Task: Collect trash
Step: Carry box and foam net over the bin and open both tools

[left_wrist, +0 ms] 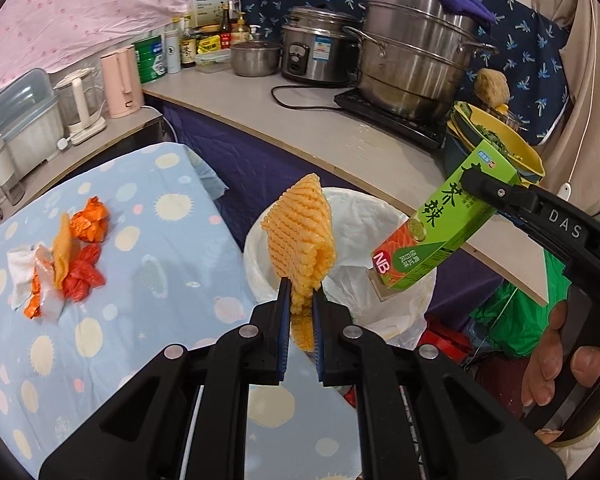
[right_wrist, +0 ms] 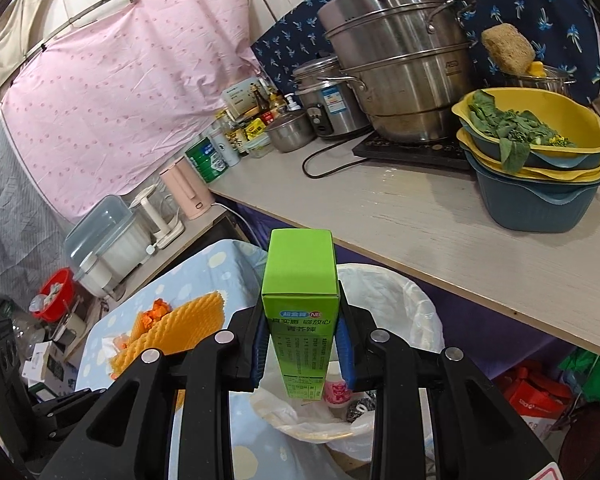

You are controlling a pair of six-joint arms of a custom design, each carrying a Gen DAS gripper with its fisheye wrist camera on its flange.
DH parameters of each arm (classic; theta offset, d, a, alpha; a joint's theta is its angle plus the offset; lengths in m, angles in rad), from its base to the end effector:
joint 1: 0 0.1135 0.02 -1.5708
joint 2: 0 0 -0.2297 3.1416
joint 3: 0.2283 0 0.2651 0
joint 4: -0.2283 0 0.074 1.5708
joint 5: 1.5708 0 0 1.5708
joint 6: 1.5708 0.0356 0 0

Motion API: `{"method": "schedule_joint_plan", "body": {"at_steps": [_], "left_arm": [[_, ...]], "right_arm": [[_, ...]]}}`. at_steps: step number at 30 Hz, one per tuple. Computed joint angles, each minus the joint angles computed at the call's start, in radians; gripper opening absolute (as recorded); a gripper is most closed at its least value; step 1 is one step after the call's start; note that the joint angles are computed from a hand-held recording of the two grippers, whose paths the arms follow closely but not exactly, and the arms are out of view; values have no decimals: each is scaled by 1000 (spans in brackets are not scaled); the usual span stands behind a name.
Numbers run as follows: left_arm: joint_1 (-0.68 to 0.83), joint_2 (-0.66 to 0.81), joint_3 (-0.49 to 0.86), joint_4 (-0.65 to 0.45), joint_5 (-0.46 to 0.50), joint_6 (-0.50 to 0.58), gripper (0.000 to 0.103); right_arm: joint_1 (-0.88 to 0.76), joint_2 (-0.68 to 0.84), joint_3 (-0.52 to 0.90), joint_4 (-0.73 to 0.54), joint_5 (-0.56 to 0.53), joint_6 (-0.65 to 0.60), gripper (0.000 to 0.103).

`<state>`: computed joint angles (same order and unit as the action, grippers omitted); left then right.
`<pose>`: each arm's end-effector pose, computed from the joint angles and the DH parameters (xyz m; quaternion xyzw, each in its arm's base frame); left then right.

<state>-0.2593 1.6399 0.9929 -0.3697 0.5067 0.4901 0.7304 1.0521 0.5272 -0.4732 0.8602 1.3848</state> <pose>0.3178 -0.1022 0.1455 0.4046 0.8415 -0.2090 0.2908 0.1762 0.1216 0.1538 0.3918 0.7878 0.0273 0.4745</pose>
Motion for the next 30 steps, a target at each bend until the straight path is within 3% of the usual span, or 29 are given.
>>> {"method": "schedule_joint_plan", "body": {"at_steps": [13,19,21,22,23,30], "left_arm": [[-120,109,60,26,-78,-52,10],[-146,170,109,23,-97,-71,11],[-152,184,117,28,-106,-76,23],[-152,187,116,34,-113,-83,40],[-150,184,109,49,-114,-95,48],[-127,186,121,50,-100,-113,51]], "right_arm": [[-84,-39,-72,58,-56,-20,28],[-114,-28,-63,66,-61,-49,34],[-110,-29,-58,55,-44,-33,44],[-110,-37,-61,53,-40,-33,45],[-110,-41,-61,51,-37,-32,46],[-100,-41,-44,42,-30,-44,46]]}}
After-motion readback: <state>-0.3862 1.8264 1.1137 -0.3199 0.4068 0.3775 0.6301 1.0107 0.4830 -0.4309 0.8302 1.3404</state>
